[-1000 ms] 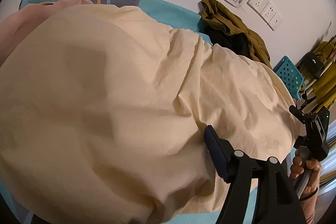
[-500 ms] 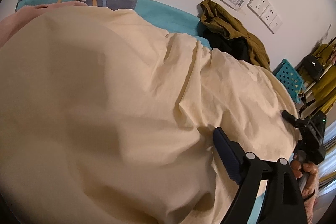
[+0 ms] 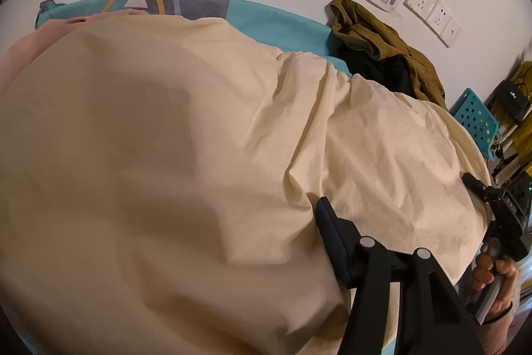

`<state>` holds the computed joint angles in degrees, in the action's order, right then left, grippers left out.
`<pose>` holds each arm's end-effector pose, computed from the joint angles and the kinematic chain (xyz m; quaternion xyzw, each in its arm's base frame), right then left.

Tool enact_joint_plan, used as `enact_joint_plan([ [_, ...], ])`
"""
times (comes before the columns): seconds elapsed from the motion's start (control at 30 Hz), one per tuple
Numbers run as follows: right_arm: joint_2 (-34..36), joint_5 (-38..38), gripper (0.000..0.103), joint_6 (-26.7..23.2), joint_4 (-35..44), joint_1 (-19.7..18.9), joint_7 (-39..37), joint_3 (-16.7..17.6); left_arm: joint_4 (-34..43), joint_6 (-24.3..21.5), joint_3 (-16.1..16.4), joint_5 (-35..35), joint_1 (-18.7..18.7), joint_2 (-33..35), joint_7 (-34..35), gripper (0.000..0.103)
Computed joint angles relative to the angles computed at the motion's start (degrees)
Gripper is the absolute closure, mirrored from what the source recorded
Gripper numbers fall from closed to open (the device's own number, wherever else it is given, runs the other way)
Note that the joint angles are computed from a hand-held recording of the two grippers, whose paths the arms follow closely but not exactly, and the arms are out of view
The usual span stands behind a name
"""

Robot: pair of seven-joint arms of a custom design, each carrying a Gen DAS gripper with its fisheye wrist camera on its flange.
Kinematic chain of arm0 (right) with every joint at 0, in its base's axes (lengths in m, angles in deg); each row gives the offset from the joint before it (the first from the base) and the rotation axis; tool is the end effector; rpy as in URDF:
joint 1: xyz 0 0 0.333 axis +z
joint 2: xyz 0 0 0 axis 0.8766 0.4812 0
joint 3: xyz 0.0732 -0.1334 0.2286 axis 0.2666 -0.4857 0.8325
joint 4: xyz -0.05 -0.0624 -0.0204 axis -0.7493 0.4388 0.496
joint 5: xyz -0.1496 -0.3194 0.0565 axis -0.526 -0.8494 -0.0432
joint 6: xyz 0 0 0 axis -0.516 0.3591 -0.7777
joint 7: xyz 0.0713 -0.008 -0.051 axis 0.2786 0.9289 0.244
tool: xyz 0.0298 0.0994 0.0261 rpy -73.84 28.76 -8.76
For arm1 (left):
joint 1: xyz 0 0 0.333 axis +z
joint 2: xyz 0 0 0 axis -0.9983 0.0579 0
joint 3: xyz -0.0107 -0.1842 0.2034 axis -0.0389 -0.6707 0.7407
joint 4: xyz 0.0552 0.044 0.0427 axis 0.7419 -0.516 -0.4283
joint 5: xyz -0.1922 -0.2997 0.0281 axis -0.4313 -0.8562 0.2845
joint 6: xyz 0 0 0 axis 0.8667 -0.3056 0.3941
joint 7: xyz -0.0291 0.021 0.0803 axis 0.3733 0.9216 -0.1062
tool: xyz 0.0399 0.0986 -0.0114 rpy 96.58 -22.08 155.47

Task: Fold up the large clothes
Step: 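Grasp the cream shirt bundle with both grippers from its sides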

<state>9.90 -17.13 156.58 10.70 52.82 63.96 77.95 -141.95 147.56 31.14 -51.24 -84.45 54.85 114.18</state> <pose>0.7327 0.0217 0.4023 -0.5519 0.6301 0.0875 0.5392 0.6196 -0.0606 0.4718 -0.7438 0.5681 -0.3081 0.1707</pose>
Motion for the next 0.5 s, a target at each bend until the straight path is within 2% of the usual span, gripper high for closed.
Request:
enact_joint_plan([
  [0.1,0.09,-0.47,0.038,0.35,0.29,0.35,0.04,-0.14,0.22,-0.26,0.21,0.85,-0.18,0.11,-0.19,0.047],
  [0.2,0.27,-0.96,0.045,0.62,0.48,0.52,0.11,-0.16,0.24,-0.17,0.15,0.69,-0.05,0.13,-0.12,0.048],
  [0.27,0.82,-0.94,0.054,-0.3,1.11,0.19,0.15,0.1,0.6,-0.56,0.53,1.75,-0.45,0.26,-1.19,0.048],
  [0.37,1.32,-0.49,0.065,-2.18,1.74,-0.52,0.24,0.59,0.79,-1.09,0.77,2.63,-0.61,0.15,-2.4,0.053],
  [0.5,-0.55,0.93,0.072,-3.91,-0.33,-1.59,-1.25,1.01,0.23,-1.11,0.11,1.0,0.1,-0.32,-1.02,0.062],
])
